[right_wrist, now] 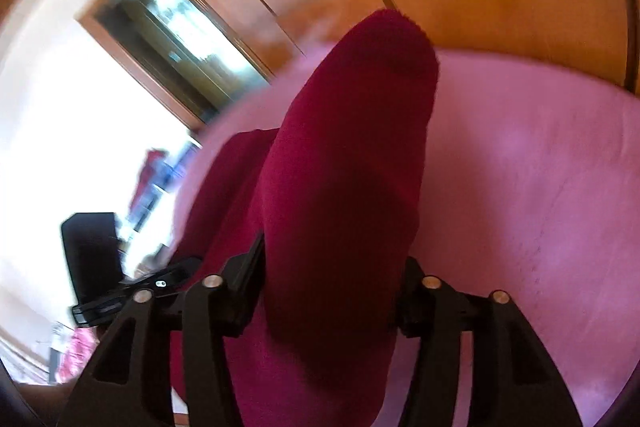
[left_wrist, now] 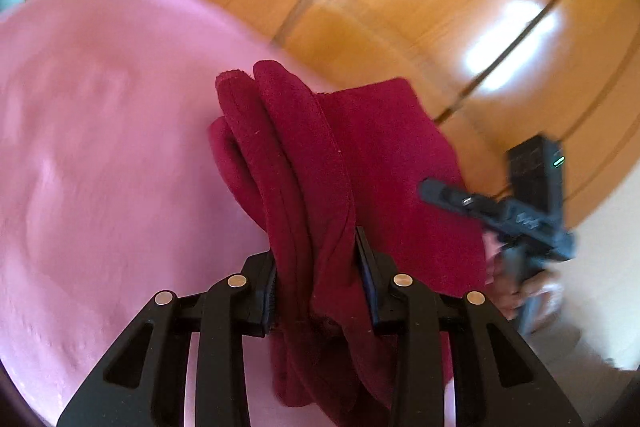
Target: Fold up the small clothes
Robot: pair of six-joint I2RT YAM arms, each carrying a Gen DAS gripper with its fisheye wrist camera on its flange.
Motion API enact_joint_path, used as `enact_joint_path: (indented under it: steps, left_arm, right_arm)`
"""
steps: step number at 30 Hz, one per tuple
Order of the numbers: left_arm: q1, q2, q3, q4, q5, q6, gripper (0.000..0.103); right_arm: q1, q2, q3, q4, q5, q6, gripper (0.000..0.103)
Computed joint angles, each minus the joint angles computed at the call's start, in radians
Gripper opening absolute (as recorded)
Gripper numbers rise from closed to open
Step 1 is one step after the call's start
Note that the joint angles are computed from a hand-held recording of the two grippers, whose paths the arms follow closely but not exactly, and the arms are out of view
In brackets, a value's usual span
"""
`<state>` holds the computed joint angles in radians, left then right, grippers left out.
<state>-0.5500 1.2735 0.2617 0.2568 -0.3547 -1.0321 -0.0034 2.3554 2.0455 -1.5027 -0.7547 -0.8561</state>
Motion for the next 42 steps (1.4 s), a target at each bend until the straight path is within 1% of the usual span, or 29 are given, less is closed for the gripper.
enact_joint_path:
  steps: [1, 2, 3, 6, 8, 10, 11, 12, 13, 14, 15, 16, 17, 19, 22, 23, 24, 25, 26, 27, 28, 30, 32, 33, 35, 37, 39, 41, 42]
  left_arm:
    - [-0.018, 0.054, 0.004, 0.014, -0.02, -0.025, 0.033]
    - [-0.056, 0.057, 0.001, 0.016, -0.069, -0.056, 0.037]
    - [-0.085, 0.046, 0.013, -0.027, -0.111, -0.084, 0.043]
    - [-0.217, 0.004, 0.092, -0.23, -0.331, -0.22, 0.045]
    - [-0.246, -0.055, 0.103, -0.314, -0.396, -0.242, 0.045]
    - [-0.289, -0.028, 0.145, -0.387, -0.445, -0.28, 0.045]
    - [-0.3, 0.001, 0.175, -0.427, -0.454, -0.295, 0.044]
    - [-0.3, 0.045, 0.209, -0.473, -0.442, -0.32, 0.041]
    - [-0.249, 0.056, 0.215, -0.45, -0.41, -0.282, 0.039]
    - [-0.247, 0.052, 0.201, -0.459, -0.388, -0.303, 0.038]
    - [-0.217, 0.074, 0.179, -0.421, -0.357, -0.302, 0.038]
    - [-0.226, 0.096, 0.173, -0.417, -0.351, -0.33, 0.038]
    - [-0.221, 0.131, 0.17, -0.39, -0.352, -0.327, 0.038]
    - [-0.227, 0.165, 0.183, -0.385, -0.365, -0.339, 0.038]
    - [-0.272, 0.181, 0.236, -0.51, -0.397, -0.432, 0.038]
    - [-0.261, 0.19, 0.245, -0.511, -0.394, -0.432, 0.038]
    - [-0.271, 0.195, 0.27, -0.562, -0.406, -0.462, 0.038]
    - [-0.296, 0.203, 0.295, -0.619, -0.423, -0.505, 0.039]
    - [-0.305, 0.225, 0.326, -0.667, -0.437, -0.539, 0.047]
    - [-0.319, 0.246, 0.359, -0.724, -0.45, -0.58, 0.053]
    - [-0.344, 0.257, 0.388, -0.793, -0.471, -0.635, 0.053]
    - [-0.371, 0.27, 0.419, -0.855, -0.481, -0.683, 0.053]
    - [-0.41, 0.295, 0.468, -0.963, -0.499, -0.754, 0.054]
    - [-0.432, 0.315, 0.497, -1.024, -0.506, -0.797, 0.06]
    - [-0.46, 0.331, 0.529, -1.093, -0.515, -0.856, 0.068]
    - [-0.493, 0.356, 0.563, -1.162, -0.516, -0.923, 0.068]
    - [-0.507, 0.372, 0.583, -1.193, -0.507, -0.95, 0.068]
    - [-0.529, 0.391, 0.608, -1.241, -0.504, -0.996, 0.07]
    - [-0.537, 0.402, 0.621, -1.263, -0.502, -1.014, 0.076]
  right_arm:
    - [-0.001, -0.02, -0.055, 0.058, 0.006, 0.013, 0.071]
    - [-0.008, -0.029, -0.075, 0.076, -0.005, 0.017, 0.074]
    - [-0.017, -0.048, -0.088, 0.092, -0.007, 0.033, 0.075]
    - [-0.049, -0.198, -0.21, 0.213, -0.024, 0.057, 0.075]
    - [-0.071, -0.28, -0.245, 0.205, -0.077, 0.023, 0.074]
    - [-0.086, -0.333, -0.28, 0.163, -0.109, -0.05, 0.072]
    - [-0.082, -0.362, -0.303, 0.127, -0.12, -0.101, 0.07]
    - [-0.081, -0.39, -0.347, 0.113, -0.117, -0.14, 0.069]
    - [-0.082, -0.414, -0.396, 0.117, -0.106, -0.175, 0.068]
    - [-0.085, -0.428, -0.433, 0.141, -0.083, -0.195, 0.067]
    - [-0.057, -0.452, -0.501, 0.221, -0.028, -0.161, 0.067]
    - [-0.028, -0.451, -0.542, 0.279, 0.023, -0.113, 0.066]
    - [-0.019, -0.445, -0.569, 0.321, 0.045, -0.088, 0.066]
    - [-0.007, -0.469, -0.683, 0.482, 0.051, -0.049, 0.066]
    - [-0.01, -0.51, -0.723, 0.512, 0.042, -0.015, 0.066]
    - [-0.007, -0.524, -0.732, 0.52, 0.043, -0.003, 0.067]
    - [-0.009, -0.541, -0.744, 0.527, 0.04, 0.005, 0.067]
    - [-0.023, -0.545, -0.736, 0.511, 0.032, -0.008, 0.07]
    - [-0.053, -0.543, -0.711, 0.469, 0.022, -0.042, 0.076]
    - [-0.069, -0.562, -0.718, 0.462, 0.016, -0.045, 0.078]
    - [-0.068, -0.568, -0.724, 0.478, 0.016, -0.029, 0.08]
    - [-0.087, -0.598, -0.732, 0.473, 0.005, -0.019, 0.082]
    - [-0.109, -0.63, -0.757, 0.48, 0.009, 0.006, 0.085]
    - [-0.111, -0.635, -0.759, 0.491, 0.018, 0.026, 0.085]
    - [-0.126, -0.673, -0.796, 0.52, 0.036, 0.05, 0.087]
    - [-0.143, -0.707, -0.828, 0.545, 0.057, 0.065, 0.087]
    - [-0.163, -0.749, -0.866, 0.574, 0.079, 0.073, 0.088]
    - [-0.183, -0.777, -0.887, 0.575, 0.078, 0.052, 0.091]
    - [-0.19, -0.804, -0.908, 0.588, 0.083, 0.046, 0.092]
